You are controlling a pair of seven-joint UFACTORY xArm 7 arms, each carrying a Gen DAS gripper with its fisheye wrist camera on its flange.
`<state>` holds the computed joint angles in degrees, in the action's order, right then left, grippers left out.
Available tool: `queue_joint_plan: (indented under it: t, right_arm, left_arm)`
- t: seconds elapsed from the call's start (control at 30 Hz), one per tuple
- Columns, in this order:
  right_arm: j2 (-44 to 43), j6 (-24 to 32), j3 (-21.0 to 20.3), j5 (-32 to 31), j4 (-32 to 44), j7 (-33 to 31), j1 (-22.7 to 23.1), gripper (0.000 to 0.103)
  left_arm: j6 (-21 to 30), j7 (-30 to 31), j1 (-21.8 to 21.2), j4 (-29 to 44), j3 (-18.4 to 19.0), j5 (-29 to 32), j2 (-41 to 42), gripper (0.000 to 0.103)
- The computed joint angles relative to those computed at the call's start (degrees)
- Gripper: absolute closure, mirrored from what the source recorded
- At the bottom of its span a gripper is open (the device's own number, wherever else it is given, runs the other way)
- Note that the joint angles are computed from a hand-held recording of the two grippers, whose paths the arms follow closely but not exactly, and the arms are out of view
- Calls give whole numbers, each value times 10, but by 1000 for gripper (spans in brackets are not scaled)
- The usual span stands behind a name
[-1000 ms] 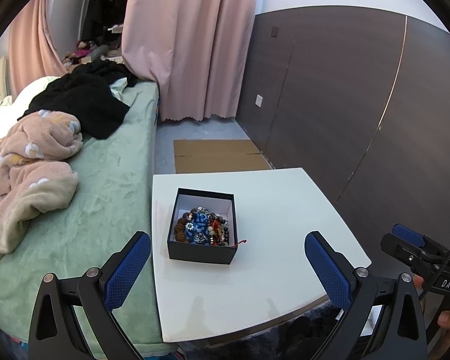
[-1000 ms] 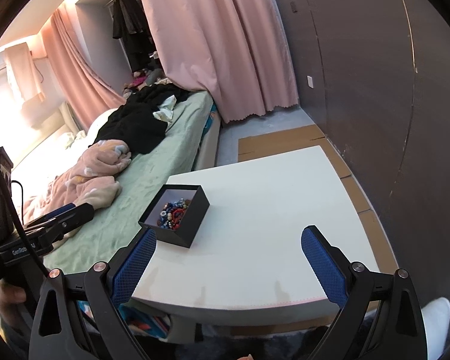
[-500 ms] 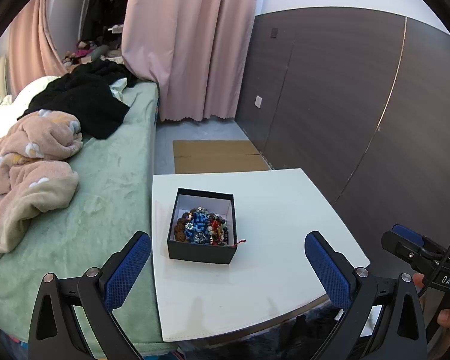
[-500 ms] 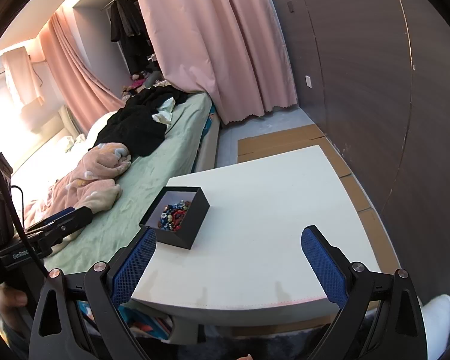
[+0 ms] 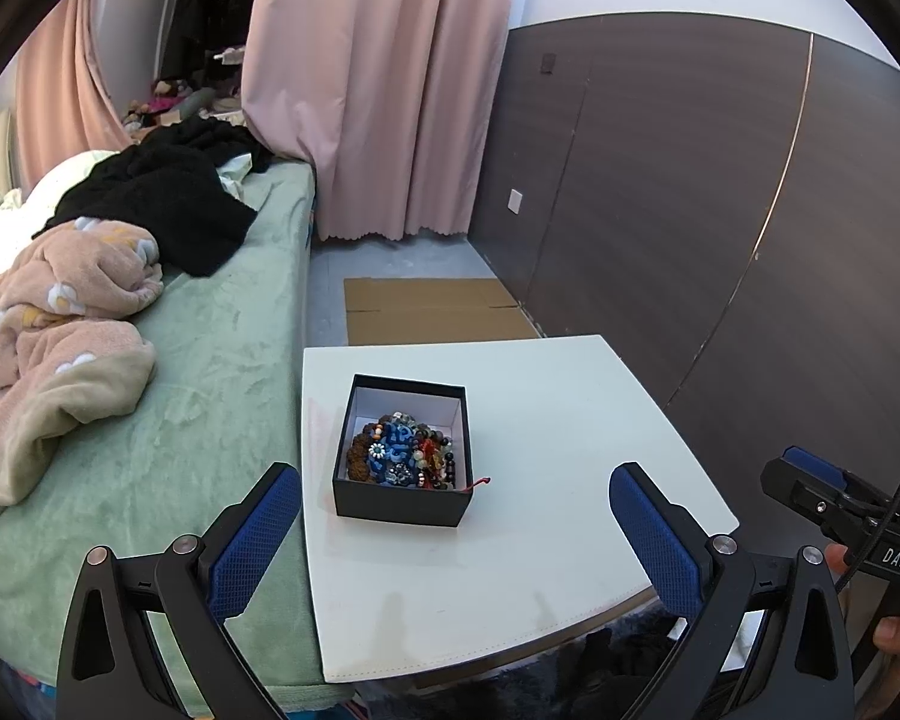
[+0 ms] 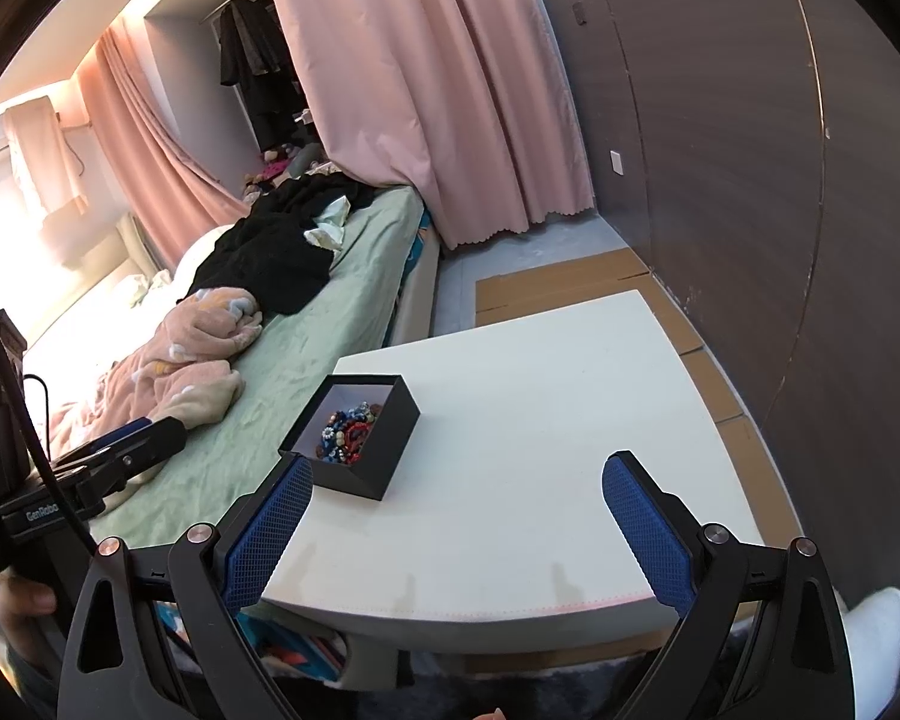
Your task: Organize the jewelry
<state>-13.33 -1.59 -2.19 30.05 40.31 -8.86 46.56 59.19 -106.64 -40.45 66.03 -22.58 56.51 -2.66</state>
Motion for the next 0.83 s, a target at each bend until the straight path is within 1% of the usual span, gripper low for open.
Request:
queue_joint_plan:
  t: [0.23, 0.47, 0.6, 0.83]
  right_arm:
    - [2, 0, -2, -3, 1, 1, 0, 5]
    - [2, 0, 6, -8, 1, 7, -7, 5]
    - [7, -3, 1, -4, 1, 5, -3, 5]
    - [8, -4, 1, -5, -2, 7, -5, 5]
  left_arm:
    - [0, -1, 0, 0, 0, 0, 0, 1]
    - [0, 0, 0, 1, 0, -2, 0, 1]
    - [3, -3, -2, 1, -1, 3, 2, 1]
    - [-9, -7, 0, -2, 2, 1, 1, 1]
